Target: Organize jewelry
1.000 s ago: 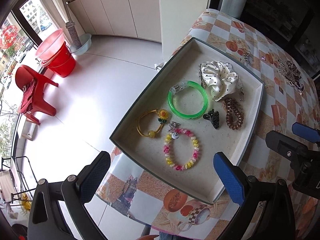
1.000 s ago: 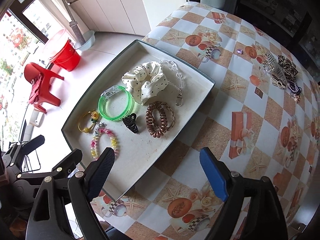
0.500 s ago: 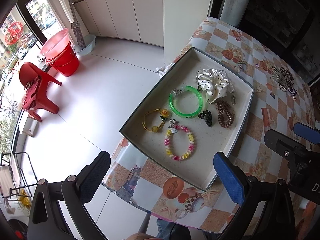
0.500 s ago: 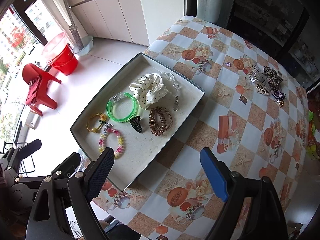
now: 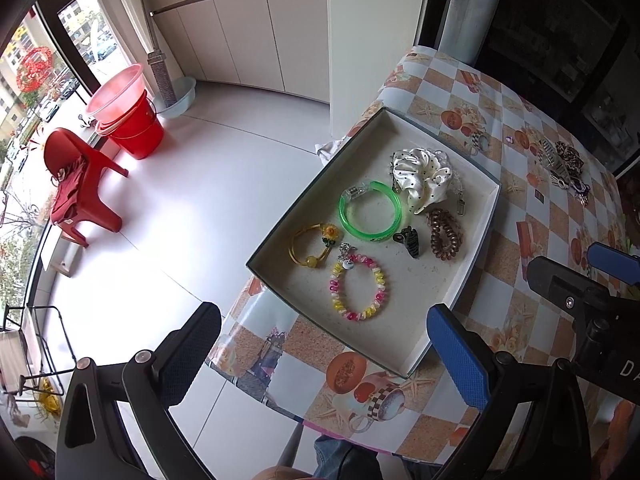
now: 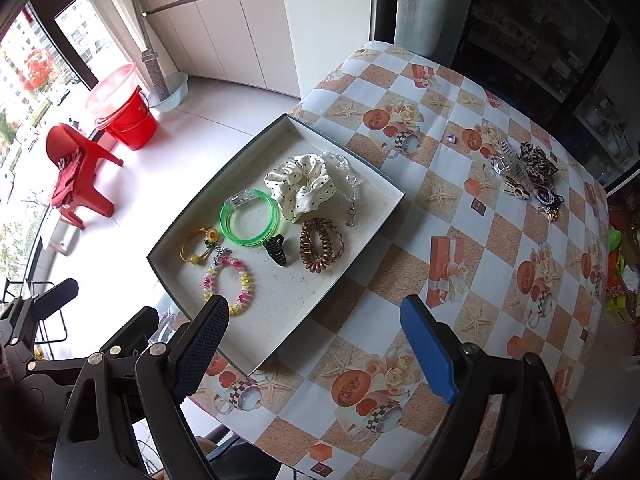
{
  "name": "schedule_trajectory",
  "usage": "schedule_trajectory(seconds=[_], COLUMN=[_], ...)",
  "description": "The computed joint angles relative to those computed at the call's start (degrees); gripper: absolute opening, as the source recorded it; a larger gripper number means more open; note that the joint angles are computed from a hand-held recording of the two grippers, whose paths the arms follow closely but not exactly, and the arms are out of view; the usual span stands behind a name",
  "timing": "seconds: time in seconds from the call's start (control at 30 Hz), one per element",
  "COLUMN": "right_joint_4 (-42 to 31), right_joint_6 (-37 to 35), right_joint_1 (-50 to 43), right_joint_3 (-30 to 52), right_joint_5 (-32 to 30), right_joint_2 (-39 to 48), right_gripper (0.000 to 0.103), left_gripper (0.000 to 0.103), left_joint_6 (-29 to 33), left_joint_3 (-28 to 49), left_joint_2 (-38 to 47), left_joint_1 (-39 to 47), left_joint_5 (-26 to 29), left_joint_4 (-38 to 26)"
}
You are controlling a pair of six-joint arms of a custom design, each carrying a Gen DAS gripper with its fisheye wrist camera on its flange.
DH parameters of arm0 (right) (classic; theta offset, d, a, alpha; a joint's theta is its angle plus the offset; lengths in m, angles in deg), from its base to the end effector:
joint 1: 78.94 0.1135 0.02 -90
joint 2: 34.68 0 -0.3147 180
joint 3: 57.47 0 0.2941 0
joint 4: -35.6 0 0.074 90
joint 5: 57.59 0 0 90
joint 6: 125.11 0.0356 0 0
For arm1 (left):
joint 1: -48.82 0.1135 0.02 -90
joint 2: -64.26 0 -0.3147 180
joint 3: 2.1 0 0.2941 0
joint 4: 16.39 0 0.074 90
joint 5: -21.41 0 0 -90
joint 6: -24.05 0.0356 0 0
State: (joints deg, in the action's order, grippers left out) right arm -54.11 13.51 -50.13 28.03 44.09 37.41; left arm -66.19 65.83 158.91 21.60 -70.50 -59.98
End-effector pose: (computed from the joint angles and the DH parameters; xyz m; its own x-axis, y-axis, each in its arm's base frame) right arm 0.2095 0.1070 0.3754 -0.8853 0.3517 -0.3041 0.3546 0.9338 0.0477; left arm 0.3074 -0.1568 0.1918 -0.8391 0.4269 -0.3371 0.4437 0.8957 0.0300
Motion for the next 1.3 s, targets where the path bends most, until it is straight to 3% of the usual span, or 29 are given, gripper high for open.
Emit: schedule_trajectory(seconds=[1.3], right_joint_4=[0.03], right_joint_6=[0.07], right_joint_1=[0.17], right_joint_3=[-0.14], right_joint_5=[-0.07], right_joint_2=[-0.12], right_gripper=[0.089], left_gripper=[0.103], left_joint_6=[-0.86], left_joint_3=[-1.69], left_joint_2=[4.46], left_joint_1=[-1.08], left_joint_5=[-0.57], left_joint_4=[6.13])
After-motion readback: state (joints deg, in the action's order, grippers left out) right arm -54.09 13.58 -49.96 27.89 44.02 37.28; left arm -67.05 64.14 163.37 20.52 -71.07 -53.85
